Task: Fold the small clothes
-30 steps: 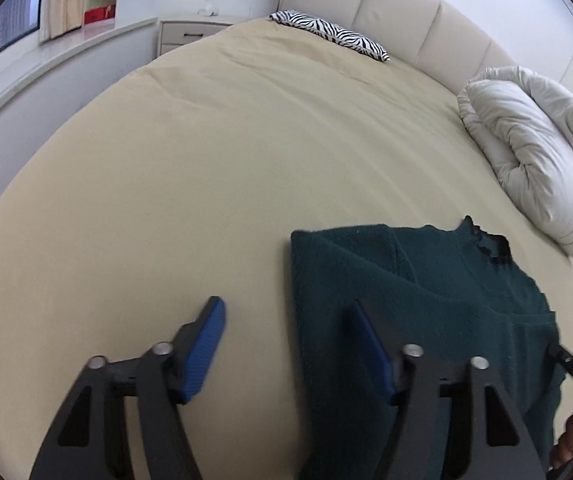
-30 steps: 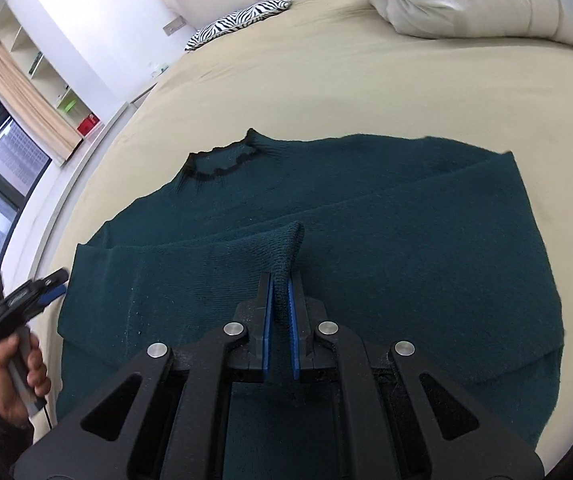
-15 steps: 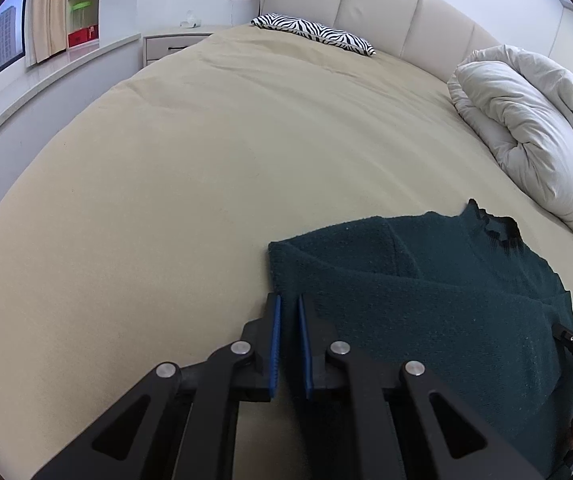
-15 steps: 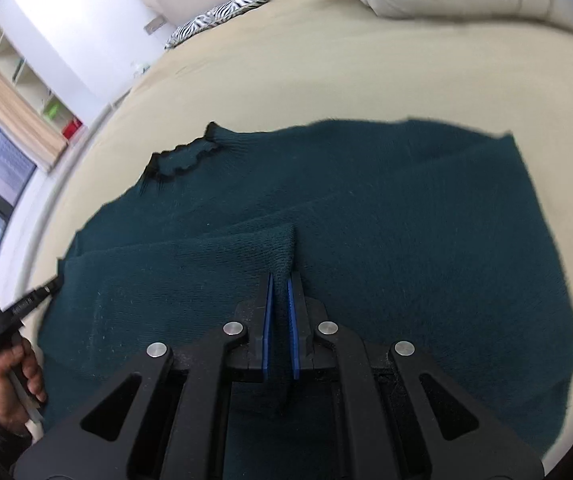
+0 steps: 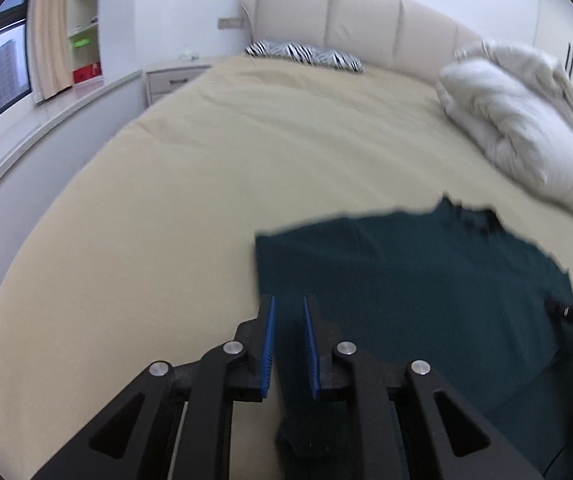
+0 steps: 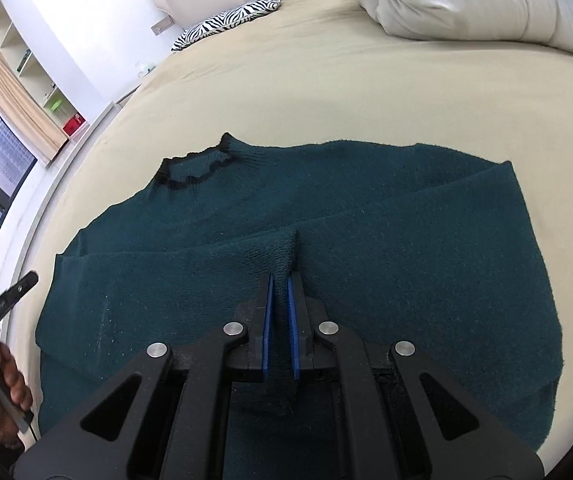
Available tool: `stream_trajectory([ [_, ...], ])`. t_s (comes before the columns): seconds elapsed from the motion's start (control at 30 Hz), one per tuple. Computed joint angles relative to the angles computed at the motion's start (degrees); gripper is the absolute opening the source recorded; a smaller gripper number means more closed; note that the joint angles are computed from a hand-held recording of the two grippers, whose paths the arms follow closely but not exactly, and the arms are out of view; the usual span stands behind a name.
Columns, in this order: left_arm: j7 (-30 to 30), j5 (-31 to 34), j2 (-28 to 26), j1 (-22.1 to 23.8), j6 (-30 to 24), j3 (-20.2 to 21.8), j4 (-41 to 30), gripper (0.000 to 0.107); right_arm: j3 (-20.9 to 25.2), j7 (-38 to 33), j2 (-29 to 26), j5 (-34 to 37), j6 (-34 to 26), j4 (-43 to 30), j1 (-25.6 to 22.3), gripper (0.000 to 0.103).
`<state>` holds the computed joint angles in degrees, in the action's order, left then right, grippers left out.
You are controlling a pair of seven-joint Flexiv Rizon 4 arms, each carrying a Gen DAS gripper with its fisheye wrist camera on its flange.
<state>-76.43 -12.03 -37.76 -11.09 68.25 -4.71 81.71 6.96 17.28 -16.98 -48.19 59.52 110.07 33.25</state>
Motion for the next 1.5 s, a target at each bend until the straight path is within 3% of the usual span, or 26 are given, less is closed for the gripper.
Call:
stream_trajectory([
  [0.17, 0.8, -1.0, 0.9, 1.4, 1.2, -0.9, 3.6, 0.022, -1.9, 8.7, 1.5, -6.5, 6.8, 4.9, -0.7, 0.014],
  [0.27, 1.2, -0.4, 3.6, 1.2, 3.9, -0.8, 6.7, 0.021, 0.6, 7.2, 3.9, -3.5, -0.6, 4.7, -0.3, 0.034],
  [0.33, 2.8, -0.8, 5.3, 1.7, 7.1, -2.1, 9.4, 0.021, 0.9, 9.5, 5.3, -6.9, -1.9, 4.9, -0.1, 0.036],
  [0.4, 3.9, 0.7, 5.9, 0.5, 6.7, -1.2, 10.0, 0.021, 1.3, 10.5, 5.3, -9.8, -1.2, 4.0, -0.3, 0.036],
  [0.47, 2.4, 3.8, 5.0, -2.4, 1.3, 2.5, 7.9, 0.024, 2.2, 7.0, 3.5, -8.3, -0.8, 1.8, -0.4, 0.036],
  [0.5, 2.2, 4.4, 4.7, -2.5, 1.1, 2.8, 7.9, 0.027, 3.0, 3.9, 2.3, -5.4, -1.2, 0.6, -0.3, 0.037],
  [0.57, 1.6, 3.9, 5.0, -1.7, 1.0, 2.5, 8.3, 0.040, 5.7, -4.8, -0.6, 4.8, -4.2, -2.2, -0.7, 0.038],
  [0.63, 2.0, 1.8, 7.2, 0.3, 0.6, 0.8, 10.6, 0.040, 3.1, -2.2, 0.4, 3.6, -1.7, 0.4, 1.2, 0.038],
  [0.73, 6.7, -3.0, 12.3, 4.4, 4.2, -3.5, 17.6, 0.046, 2.9, 3.9, 4.7, 1.0, -5.3, 3.2, 2.7, 0.038],
  [0.8, 13.4, -12.3, 17.1, 9.6, 5.7, -9.4, 24.8, 0.057, 3.7, 8.6, 8.1, -3.3, -6.3, 5.7, 3.0, 0.039],
  [0.87, 21.9, -24.3, 22.3, 14.0, 5.1, -14.4, 31.9, 0.060, 5.4, 14.0, 11.6, -7.6, -4.9, 8.7, 2.5, 0.040],
  [0.93, 26.7, -32.5, 27.4, 15.3, 0.7, -15.0, 37.3, 0.060, 7.9, 16.6, 14.3, -9.1, -5.1, 10.6, 2.5, 0.041],
  [1.0, 29.9, -38.9, 32.0, 15.9, -7.2, -13.4, 41.6, 0.060, 10.8, 18.4, 17.0, -8.4, -6.3, 12.4, 2.9, 0.041],
  [1.07, 30.7, -40.8, 35.4, 15.5, -13.6, -10.7, 44.7, 0.060, 13.0, 22.0, 19.9, -8.6, -4.6, 15.1, 3.0, 0.041],
  [1.17, 29.3, -41.6, 39.2, 14.6, -21.1, -6.5, 48.4, 0.060, 17.3, 25.9, 24.5, -4.7, -6.7, 18.6, 4.2, 0.041],
  [1.27, 28.1, -41.1, 41.2, 13.3, -26.3, -2.9, 50.3, 0.060, 21.2, 30.4, 28.6, -1.0, -9.6, 21.1, 5.3, 0.041],
  [1.5, 27.8, -43.1, 39.0, 9.8, -36.7, 3.6, 49.4, 0.060, 25.9, 40.5, 33.3, 1.6, -6.7, 26.4, 6.0, 0.041],
])
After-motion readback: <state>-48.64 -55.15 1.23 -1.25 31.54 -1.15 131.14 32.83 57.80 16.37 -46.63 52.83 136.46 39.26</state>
